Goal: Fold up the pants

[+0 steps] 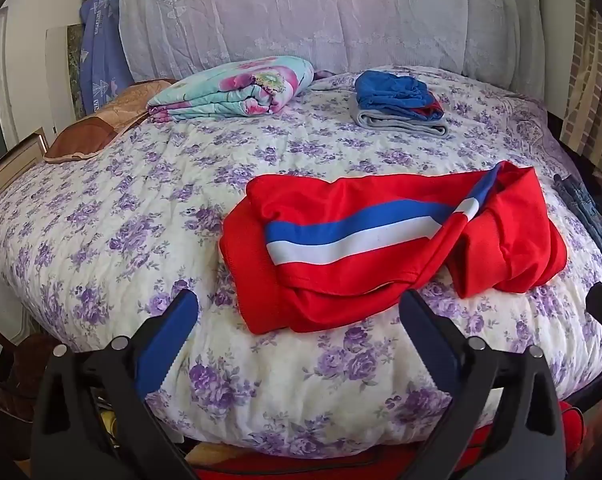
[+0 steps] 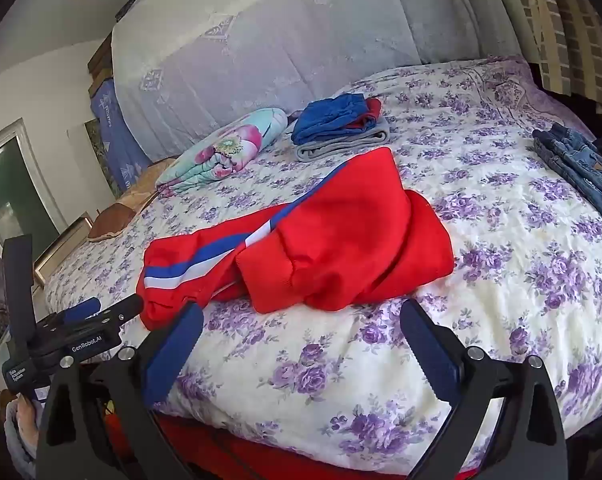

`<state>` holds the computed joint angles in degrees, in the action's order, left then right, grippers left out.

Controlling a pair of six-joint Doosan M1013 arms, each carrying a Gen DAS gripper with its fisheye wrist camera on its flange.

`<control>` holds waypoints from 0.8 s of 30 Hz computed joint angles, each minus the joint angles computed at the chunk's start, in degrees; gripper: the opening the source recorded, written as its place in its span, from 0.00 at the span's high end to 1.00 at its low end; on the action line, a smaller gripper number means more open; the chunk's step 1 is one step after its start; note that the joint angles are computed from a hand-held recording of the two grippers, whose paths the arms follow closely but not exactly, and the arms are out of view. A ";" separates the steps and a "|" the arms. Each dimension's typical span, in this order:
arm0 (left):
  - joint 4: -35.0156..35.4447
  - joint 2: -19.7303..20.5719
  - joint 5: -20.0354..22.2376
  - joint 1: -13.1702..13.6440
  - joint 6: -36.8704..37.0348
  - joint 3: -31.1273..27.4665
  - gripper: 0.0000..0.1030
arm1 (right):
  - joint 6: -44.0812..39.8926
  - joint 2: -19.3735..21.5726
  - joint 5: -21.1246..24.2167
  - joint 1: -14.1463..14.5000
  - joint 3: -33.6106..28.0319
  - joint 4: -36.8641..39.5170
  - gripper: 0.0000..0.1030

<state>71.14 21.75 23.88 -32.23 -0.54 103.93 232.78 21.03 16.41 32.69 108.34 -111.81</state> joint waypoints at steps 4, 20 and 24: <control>4.27 -0.45 1.25 -0.51 -3.10 0.81 0.04 | -0.20 0.13 -0.04 0.05 -0.18 0.54 0.04; 0.22 -0.09 1.98 -0.56 0.98 0.01 0.04 | -1.01 0.25 -0.38 0.14 -0.31 1.63 0.04; 0.05 -0.07 2.00 -0.56 1.15 -0.03 0.04 | -0.51 0.43 -0.43 0.09 -0.30 1.16 0.04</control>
